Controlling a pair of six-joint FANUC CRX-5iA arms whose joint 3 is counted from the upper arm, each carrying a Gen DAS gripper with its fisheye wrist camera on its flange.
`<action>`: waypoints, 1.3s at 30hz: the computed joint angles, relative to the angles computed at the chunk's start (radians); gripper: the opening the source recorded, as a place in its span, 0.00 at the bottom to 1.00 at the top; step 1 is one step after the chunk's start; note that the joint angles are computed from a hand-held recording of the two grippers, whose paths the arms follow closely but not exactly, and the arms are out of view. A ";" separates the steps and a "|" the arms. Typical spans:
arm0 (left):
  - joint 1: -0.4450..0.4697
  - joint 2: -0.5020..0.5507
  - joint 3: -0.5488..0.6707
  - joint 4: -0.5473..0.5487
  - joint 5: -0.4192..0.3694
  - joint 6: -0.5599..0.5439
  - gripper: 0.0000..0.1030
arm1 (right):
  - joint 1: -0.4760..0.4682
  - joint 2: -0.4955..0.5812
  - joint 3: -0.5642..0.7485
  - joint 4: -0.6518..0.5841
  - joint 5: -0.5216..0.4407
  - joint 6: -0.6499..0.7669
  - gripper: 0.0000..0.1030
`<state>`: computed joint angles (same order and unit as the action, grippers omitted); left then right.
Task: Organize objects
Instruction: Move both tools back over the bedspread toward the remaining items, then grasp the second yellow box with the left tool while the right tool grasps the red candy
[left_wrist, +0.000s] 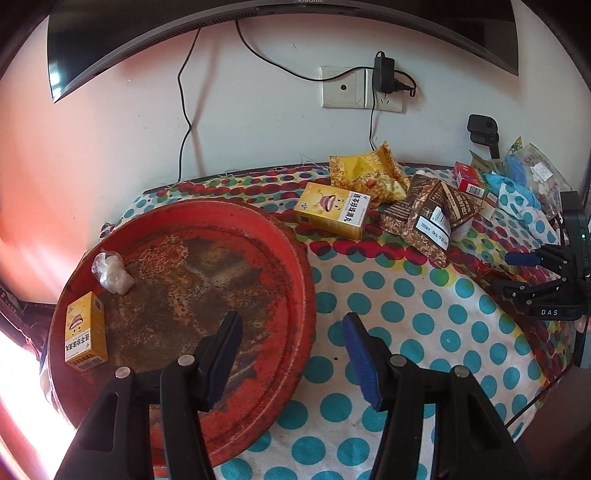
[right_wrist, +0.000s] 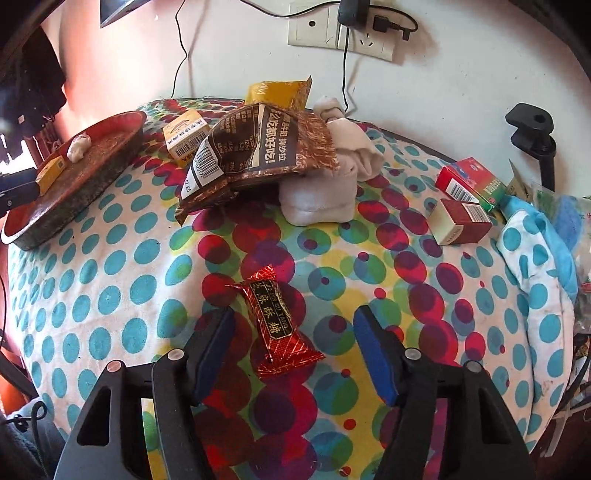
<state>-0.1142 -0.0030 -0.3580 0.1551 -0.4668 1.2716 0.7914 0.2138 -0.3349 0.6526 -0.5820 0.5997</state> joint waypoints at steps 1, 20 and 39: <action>-0.005 0.004 0.005 -0.005 -0.003 0.002 0.56 | 0.000 0.000 -0.003 0.006 0.003 -0.001 0.62; -0.116 0.151 0.130 0.091 -0.052 -0.121 0.56 | -0.045 0.001 -0.056 0.168 0.092 -0.151 0.16; -0.101 0.545 0.781 0.029 -0.519 0.528 0.68 | -0.090 0.007 -0.032 0.032 0.129 -0.077 0.19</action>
<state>-0.2155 0.5417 0.4231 0.1838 -0.9863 1.7997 0.7013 0.2213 -0.3666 0.6849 -0.4533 0.5224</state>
